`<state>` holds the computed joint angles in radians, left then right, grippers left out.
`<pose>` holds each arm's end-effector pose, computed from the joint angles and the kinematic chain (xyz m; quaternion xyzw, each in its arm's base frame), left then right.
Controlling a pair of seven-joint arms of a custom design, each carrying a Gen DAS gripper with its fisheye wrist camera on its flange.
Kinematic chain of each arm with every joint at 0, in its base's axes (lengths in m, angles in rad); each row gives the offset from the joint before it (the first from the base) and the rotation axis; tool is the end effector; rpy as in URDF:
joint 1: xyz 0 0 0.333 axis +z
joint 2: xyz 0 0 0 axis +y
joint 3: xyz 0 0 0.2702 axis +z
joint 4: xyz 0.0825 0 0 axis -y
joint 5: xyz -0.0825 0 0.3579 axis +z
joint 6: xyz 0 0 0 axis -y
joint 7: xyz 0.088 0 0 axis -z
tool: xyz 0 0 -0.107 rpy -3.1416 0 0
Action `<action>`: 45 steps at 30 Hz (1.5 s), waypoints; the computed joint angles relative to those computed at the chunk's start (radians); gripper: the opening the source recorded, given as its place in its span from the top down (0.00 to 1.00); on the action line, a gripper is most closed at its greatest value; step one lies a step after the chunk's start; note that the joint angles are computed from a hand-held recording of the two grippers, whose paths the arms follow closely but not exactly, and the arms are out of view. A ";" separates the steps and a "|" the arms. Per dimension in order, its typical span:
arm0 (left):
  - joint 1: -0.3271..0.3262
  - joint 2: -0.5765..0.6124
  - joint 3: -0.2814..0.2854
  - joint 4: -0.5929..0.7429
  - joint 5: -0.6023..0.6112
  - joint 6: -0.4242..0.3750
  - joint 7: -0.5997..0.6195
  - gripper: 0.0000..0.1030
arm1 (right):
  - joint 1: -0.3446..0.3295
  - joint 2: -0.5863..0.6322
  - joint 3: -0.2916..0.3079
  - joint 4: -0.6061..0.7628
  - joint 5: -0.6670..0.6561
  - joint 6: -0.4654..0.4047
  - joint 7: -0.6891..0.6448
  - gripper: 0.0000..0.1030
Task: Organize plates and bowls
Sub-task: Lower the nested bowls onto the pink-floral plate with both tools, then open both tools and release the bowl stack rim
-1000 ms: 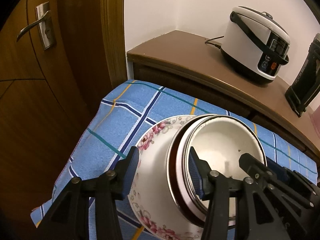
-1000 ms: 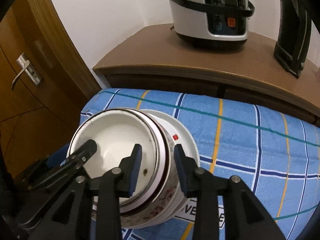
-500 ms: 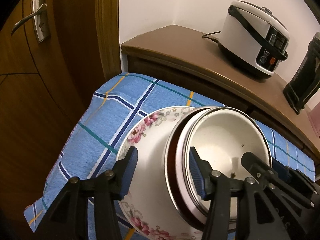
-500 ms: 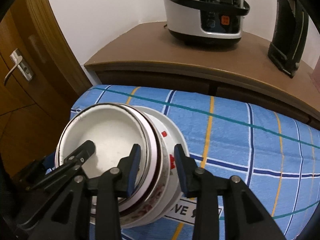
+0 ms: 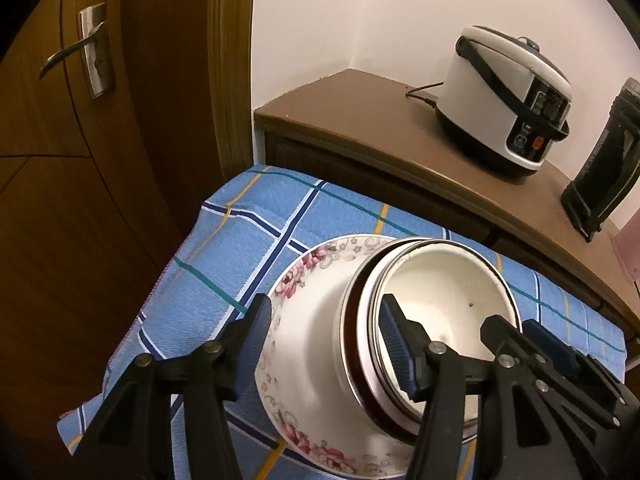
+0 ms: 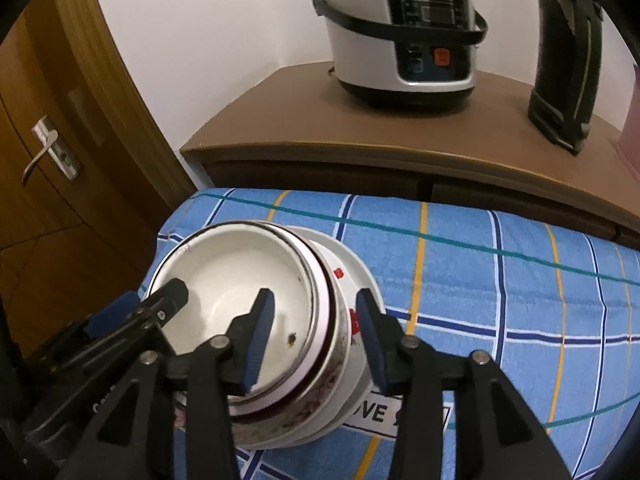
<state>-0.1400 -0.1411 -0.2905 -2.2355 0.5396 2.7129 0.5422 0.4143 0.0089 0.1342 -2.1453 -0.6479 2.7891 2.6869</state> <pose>0.4697 -0.2399 0.4602 -0.7147 0.6067 -0.2749 0.2133 0.4621 0.3145 0.4326 -0.6517 0.6699 -0.1830 0.3050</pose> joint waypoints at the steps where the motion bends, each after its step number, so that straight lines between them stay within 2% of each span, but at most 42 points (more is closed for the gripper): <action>1: 0.002 -0.003 -0.002 -0.001 0.009 -0.004 -0.010 0.38 | -0.001 -0.004 -0.001 -0.005 0.005 0.007 -0.002 0.55; 4: 0.007 -0.016 -0.005 -0.014 0.032 0.007 -0.034 0.35 | -0.003 -0.019 0.002 -0.016 -0.004 0.003 0.016 0.54; 9: 0.003 -0.039 0.005 -0.043 -0.049 0.035 0.016 0.34 | -0.009 -0.045 0.008 -0.038 -0.035 -0.001 0.057 0.45; 15: 0.027 -0.071 -0.012 -0.077 -0.091 0.050 0.026 0.23 | -0.025 -0.073 0.020 -0.063 -0.115 0.006 0.134 0.35; 21: 0.067 -0.107 -0.051 -0.091 -0.021 0.018 -0.022 0.14 | -0.031 -0.087 0.029 -0.076 -0.135 0.021 0.162 0.33; 25: 0.080 -0.137 -0.060 -0.115 -0.004 0.031 -0.033 0.12 | -0.035 -0.100 0.035 -0.087 -0.146 0.031 0.182 0.31; 28: 0.115 -0.171 -0.097 -0.129 0.069 0.015 -0.092 0.06 | -0.040 -0.116 0.046 -0.097 -0.191 0.027 0.223 0.31; 35: 0.160 -0.268 -0.135 -0.202 0.112 0.064 -0.157 0.02 | -0.061 -0.175 0.080 -0.139 -0.325 0.035 0.364 0.25; 41: 0.197 -0.367 -0.174 -0.288 0.065 0.136 -0.179 0.02 | -0.083 -0.230 0.112 -0.177 -0.440 0.048 0.490 0.23; 45: 0.217 -0.443 -0.204 -0.354 0.015 0.198 -0.175 0.02 | -0.107 -0.286 0.147 -0.212 -0.578 0.052 0.639 0.21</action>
<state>0.0770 -0.5845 -0.4948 -2.5895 0.5550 2.9112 0.3669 0.3072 -0.2770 0.2810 -2.3576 -1.2259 2.8410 3.3261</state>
